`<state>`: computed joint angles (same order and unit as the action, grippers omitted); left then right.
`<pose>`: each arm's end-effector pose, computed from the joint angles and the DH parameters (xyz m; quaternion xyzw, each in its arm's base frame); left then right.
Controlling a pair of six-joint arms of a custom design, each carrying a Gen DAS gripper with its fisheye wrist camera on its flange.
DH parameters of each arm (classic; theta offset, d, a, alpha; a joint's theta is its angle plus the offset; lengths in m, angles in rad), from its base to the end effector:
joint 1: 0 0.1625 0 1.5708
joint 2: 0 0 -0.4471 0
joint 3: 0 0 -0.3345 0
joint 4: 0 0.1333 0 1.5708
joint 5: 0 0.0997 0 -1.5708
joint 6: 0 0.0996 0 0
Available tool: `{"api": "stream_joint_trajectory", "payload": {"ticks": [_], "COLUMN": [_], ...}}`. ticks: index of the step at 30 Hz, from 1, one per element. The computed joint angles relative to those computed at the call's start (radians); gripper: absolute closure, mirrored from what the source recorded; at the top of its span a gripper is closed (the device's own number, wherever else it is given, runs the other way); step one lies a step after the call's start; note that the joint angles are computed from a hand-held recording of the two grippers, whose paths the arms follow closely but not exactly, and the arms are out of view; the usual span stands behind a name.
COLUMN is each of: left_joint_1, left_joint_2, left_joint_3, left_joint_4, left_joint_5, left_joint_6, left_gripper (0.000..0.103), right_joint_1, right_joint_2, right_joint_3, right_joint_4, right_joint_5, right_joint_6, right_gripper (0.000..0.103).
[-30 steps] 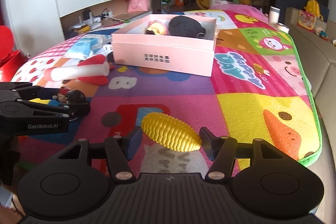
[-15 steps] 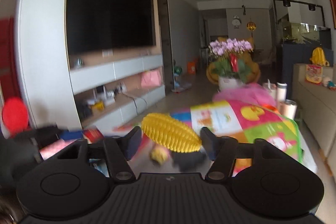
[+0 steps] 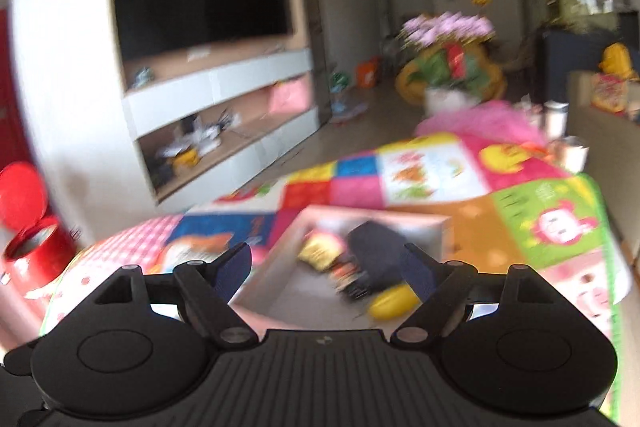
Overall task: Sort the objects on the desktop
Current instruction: 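Grasp the blue wipes pack with the right gripper and set it beside the box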
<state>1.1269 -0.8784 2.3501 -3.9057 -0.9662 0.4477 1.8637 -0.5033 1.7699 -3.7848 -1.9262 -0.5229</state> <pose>-0.0199 -0.4840 0.1963 0.2615 0.8361 -0.3988 0.2712 0.2751 -0.5707 0.0854 0.2734 -0.8360 0.4280 0.2078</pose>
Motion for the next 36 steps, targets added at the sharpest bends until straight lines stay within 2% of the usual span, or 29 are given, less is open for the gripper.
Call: {"api": "stream_joint_trajectory", "payload": {"ticks": [1,3,4,5,7,11,12,13,14,16,19,21,22,23,24,25,27,30,33,36], "left_joint_1": [0.005,0.019,0.022,0.027,0.035,0.061,0.062,0.064,0.066,0.066,0.072,0.076,0.079,0.081,0.082,0.082,0.086,0.09,0.088,0.084], "left_joint_2": [0.003,0.026,0.042,0.052,0.059,0.029,0.028,0.027,0.029,0.032,0.024,0.013,0.008,0.004,0.002,0.001,-0.004,-0.008,-0.007,-0.004], "left_joint_3": [0.012,0.032,0.032,0.03,0.029,0.035,0.035,0.038,0.035,0.037,0.033,0.031,0.032,0.032,0.032,0.033,0.031,0.028,0.026,0.023], "left_joint_4": [-0.027,-0.115,-0.155,-0.179,-0.197,-0.172,-0.174,-0.177,-0.178,-0.193,-0.168,-0.143,-0.132,-0.124,-0.121,-0.119,-0.101,-0.088,-0.081,-0.076], "left_joint_5": [0.006,0.029,0.051,0.07,0.083,0.043,0.038,0.035,0.035,0.038,0.036,0.035,0.03,0.024,0.02,0.017,0.009,0.004,0.011,0.026], "left_joint_6": [-0.007,0.007,0.013,0.013,-0.008,-0.058,-0.063,-0.069,-0.072,-0.077,-0.108,-0.135,-0.146,-0.152,-0.155,-0.156,-0.162,-0.173,-0.177,-0.175], "left_gripper": [0.003,0.002,0.002,0.002,0.002,0.002,0.002,0.002,0.002,0.001,0.001,0.002,0.002,0.002,0.002,0.001,0.001,0.001,0.001,0.001], "right_joint_1": [0.006,0.022,0.03,0.04,0.056,0.082,0.084,0.087,0.087,0.093,0.091,0.092,0.092,0.091,0.092,0.095,0.102,0.11,0.1,0.084], "right_joint_2": [0.013,0.046,0.062,0.078,0.12,0.205,0.223,0.243,0.274,0.34,0.455,0.526,0.548,0.56,0.561,0.547,0.498,0.366,0.205,0.08], "right_joint_3": [-0.01,-0.03,-0.052,-0.081,-0.149,-0.307,-0.357,-0.411,-0.484,-0.626,-0.856,-0.985,-1.027,-1.051,-1.048,-1.014,-0.909,-0.65,-0.384,-0.153], "right_joint_4": [0.032,0.094,0.147,0.208,0.301,0.463,0.518,0.578,0.636,0.744,0.887,0.957,0.993,1.026,1.032,1.008,0.929,0.718,0.55,0.371], "right_joint_5": [0.005,0.006,0.005,0.002,-0.004,-0.017,-0.016,-0.02,-0.029,-0.066,-0.12,-0.168,-0.181,-0.185,-0.186,-0.178,-0.155,-0.086,0.004,0.012], "right_joint_6": [-0.002,-0.022,-0.027,-0.018,0.006,0.037,0.063,0.097,0.129,0.174,0.224,0.233,0.234,0.23,0.215,0.193,0.137,0.063,0.059,0.041], "right_gripper": [0.022,0.036,0.051,0.056,0.056,0.055,0.05,0.036,0.029,0.028,0.012,0.012,0.02,0.036,0.039,0.047,0.048,0.048,0.048,0.048]}}
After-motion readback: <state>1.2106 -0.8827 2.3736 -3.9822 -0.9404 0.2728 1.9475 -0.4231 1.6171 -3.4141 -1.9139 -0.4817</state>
